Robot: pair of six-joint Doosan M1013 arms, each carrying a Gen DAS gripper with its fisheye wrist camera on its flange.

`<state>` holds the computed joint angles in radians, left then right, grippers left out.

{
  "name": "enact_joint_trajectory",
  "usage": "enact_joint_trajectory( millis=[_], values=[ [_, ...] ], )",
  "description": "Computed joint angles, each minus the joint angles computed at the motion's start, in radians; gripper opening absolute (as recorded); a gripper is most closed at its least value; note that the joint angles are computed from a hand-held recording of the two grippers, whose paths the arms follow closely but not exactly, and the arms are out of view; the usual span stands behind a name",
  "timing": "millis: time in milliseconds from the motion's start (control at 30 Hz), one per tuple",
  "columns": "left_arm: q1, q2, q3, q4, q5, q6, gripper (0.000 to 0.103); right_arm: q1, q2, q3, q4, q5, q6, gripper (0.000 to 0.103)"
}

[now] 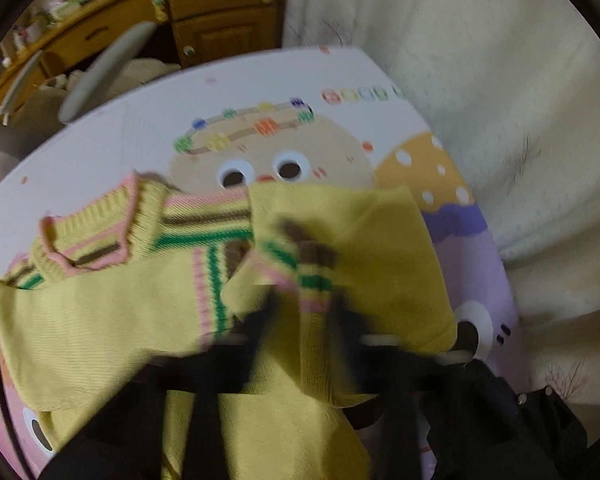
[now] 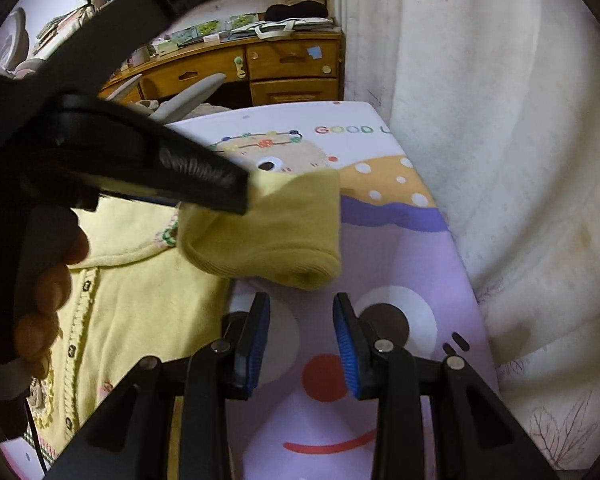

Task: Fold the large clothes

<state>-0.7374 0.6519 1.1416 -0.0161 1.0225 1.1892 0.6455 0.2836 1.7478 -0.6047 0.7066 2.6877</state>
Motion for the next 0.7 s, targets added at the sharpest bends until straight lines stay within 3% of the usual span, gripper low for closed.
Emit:
enact_joint_trajectory(
  millis=[67, 200, 367, 700],
  values=[
    [0.007, -0.009, 0.014, -0.047, -0.025, 0.006, 0.006, -0.005, -0.003, 0.008, 0.014, -0.006, -0.002, 0.033],
    [0.015, -0.064, 0.069, -0.071, -0.15, 0.004, 0.006, -0.025, -0.001, 0.02, 0.07, -0.042, -0.029, 0.033],
    [0.049, -0.132, 0.125, -0.132, -0.293, 0.008, 0.006, -0.061, 0.005, 0.029, 0.213, -0.142, -0.099, 0.033],
    [0.104, -0.253, 0.276, -0.05, -0.475, -0.048, 0.006, -0.083, 0.053, -0.028, 0.363, -0.224, -0.218, 0.033]
  ],
)
